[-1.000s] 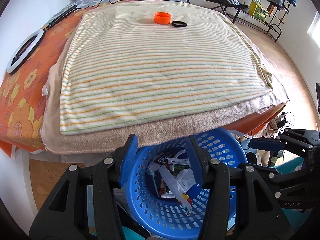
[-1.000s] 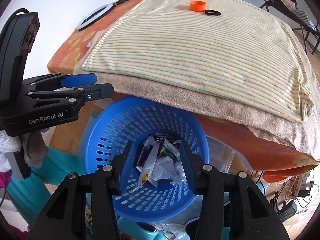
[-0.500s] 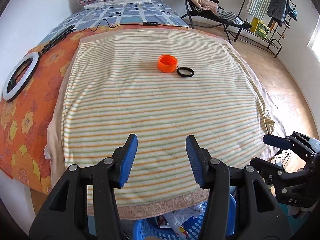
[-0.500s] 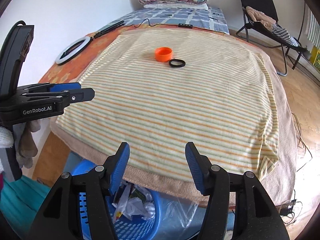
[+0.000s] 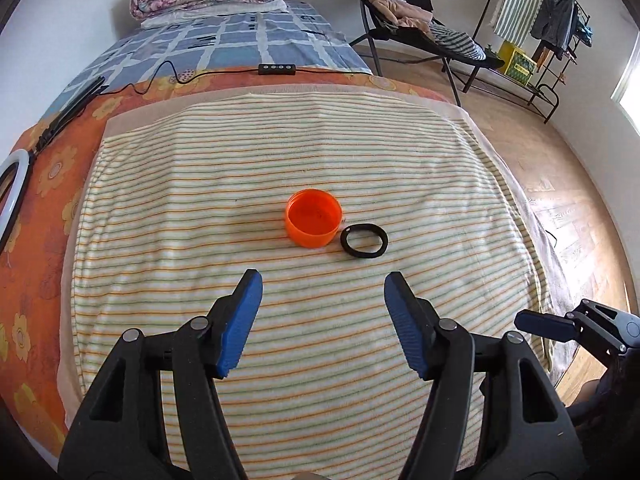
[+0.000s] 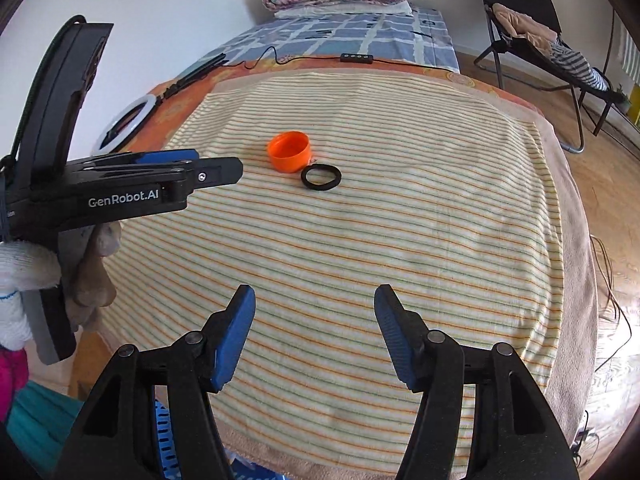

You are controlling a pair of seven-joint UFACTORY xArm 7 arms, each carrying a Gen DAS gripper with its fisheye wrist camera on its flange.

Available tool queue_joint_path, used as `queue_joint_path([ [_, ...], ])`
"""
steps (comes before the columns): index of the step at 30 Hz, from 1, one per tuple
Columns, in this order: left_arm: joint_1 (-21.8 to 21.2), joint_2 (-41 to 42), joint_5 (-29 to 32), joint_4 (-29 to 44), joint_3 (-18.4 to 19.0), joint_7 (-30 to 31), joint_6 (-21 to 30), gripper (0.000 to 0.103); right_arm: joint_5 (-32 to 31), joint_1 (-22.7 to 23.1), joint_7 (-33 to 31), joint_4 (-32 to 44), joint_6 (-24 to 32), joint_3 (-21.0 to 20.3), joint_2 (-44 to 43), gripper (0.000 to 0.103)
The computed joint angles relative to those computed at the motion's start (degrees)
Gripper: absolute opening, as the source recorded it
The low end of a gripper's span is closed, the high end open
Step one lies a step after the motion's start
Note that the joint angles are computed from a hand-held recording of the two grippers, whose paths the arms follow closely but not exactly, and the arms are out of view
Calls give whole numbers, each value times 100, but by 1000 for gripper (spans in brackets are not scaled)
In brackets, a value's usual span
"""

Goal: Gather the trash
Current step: 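Raise both open grippers from the basket toward the orange cup and hair tie, then grasp the orange cup rim with the left gripper while the right gripper grasps the black hair tie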

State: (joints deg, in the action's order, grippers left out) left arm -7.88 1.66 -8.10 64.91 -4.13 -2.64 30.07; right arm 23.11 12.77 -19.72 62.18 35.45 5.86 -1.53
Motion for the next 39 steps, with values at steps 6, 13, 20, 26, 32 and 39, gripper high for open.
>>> queue_joint_path([
  [6, 40, 864, -208, 789, -42, 37, 118, 65, 39, -67, -125, 401, -35, 42, 545, 61],
  [13, 78, 1383, -195, 1197, -75, 11, 164, 64, 150, -216, -216, 888, -4, 152, 1102, 61],
  [20, 89, 1691, -66, 1468, -73, -77, 217, 51, 192, -298, -235, 1256, -104, 304, 1557, 61],
  [26, 123, 1743, -14, 1471, -71, -3, 51, 50, 181, -297, -189, 1399, -282, 400, 1789, 61],
  [32, 243, 1694, -93, 1438, -35, -14, -21, 49, -9, -207, -83, 1646, -484, 448, 2022, 61],
  [39, 387, 1459, -59, 1179, 45, 52, -73, 49, -332, -111, 215, 2169, -480, 468, 2463, 58],
])
